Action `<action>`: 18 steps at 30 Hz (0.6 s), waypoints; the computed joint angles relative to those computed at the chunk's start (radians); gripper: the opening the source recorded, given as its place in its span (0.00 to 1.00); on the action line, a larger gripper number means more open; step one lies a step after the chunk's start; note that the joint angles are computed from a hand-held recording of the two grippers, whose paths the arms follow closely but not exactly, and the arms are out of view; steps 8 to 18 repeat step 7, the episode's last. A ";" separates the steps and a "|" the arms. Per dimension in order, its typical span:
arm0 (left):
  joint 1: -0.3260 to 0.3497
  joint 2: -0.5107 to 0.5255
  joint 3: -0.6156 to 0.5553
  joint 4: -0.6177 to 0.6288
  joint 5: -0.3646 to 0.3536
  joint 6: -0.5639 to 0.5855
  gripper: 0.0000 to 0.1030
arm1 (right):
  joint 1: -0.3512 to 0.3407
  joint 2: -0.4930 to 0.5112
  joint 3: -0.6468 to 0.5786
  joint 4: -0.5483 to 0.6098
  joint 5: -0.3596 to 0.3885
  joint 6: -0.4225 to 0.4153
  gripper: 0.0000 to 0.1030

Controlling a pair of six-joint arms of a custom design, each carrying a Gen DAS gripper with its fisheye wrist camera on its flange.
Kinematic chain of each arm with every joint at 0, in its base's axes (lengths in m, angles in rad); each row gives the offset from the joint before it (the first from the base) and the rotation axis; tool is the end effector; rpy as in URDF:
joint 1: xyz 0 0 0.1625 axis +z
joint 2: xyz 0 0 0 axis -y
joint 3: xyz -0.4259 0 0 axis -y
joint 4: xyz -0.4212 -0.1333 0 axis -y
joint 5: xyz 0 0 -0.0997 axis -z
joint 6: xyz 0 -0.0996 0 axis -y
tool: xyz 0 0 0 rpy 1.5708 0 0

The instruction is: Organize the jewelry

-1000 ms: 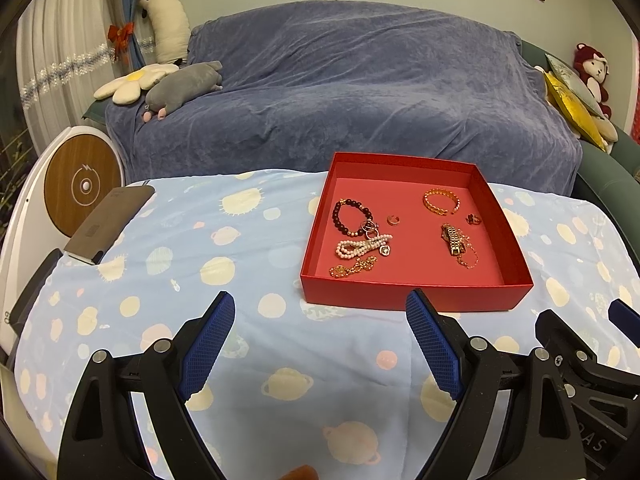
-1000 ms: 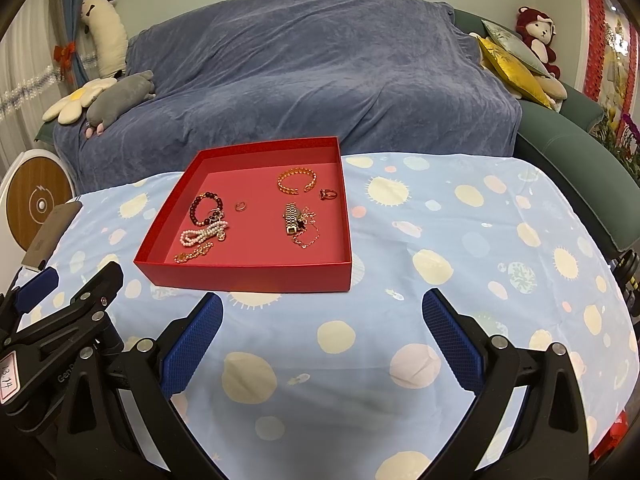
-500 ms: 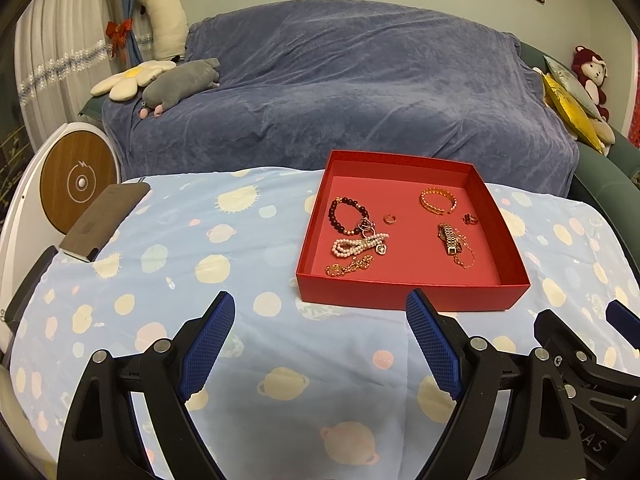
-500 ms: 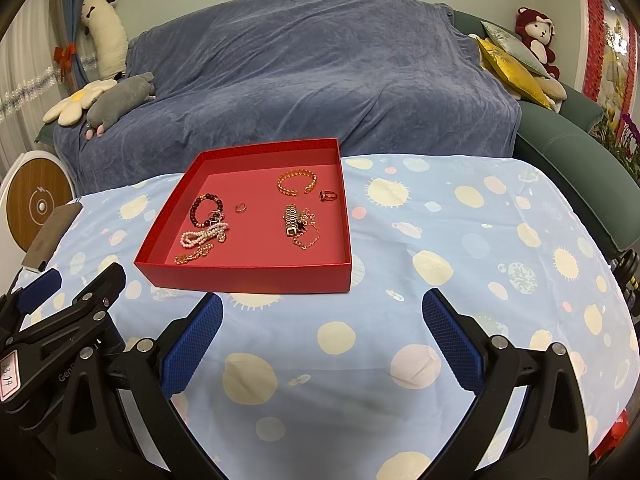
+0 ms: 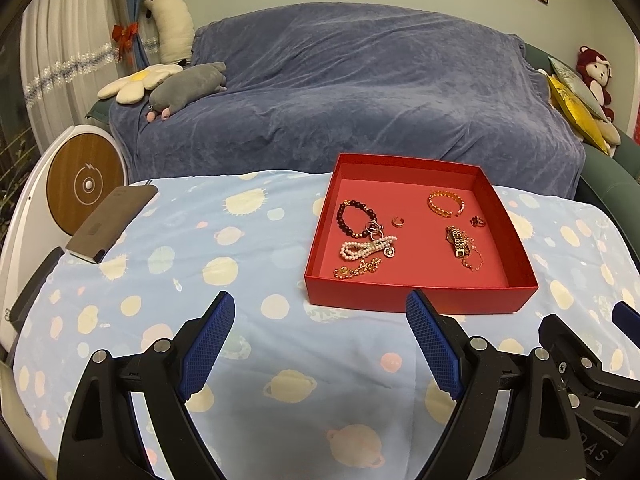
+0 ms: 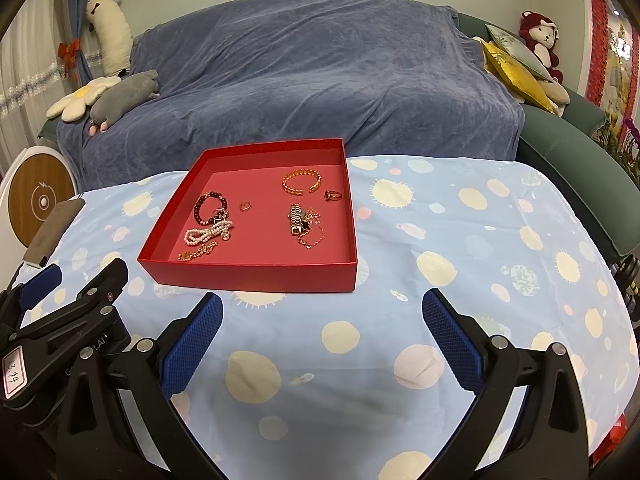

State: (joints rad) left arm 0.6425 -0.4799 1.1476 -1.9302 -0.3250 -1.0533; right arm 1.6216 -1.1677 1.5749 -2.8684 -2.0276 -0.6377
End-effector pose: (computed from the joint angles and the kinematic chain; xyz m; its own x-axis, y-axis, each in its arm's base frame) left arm -0.4992 -0.6580 0.0378 -0.6437 -0.2845 -0.7104 0.4112 0.6544 -0.6346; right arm 0.1241 -0.6806 0.4087 -0.7151 -0.1355 0.6857 -0.5697 0.6815 -0.4594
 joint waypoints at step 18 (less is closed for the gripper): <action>-0.002 0.003 0.006 -0.042 0.015 0.039 0.82 | 0.001 -0.001 -0.002 -0.002 0.002 0.001 0.95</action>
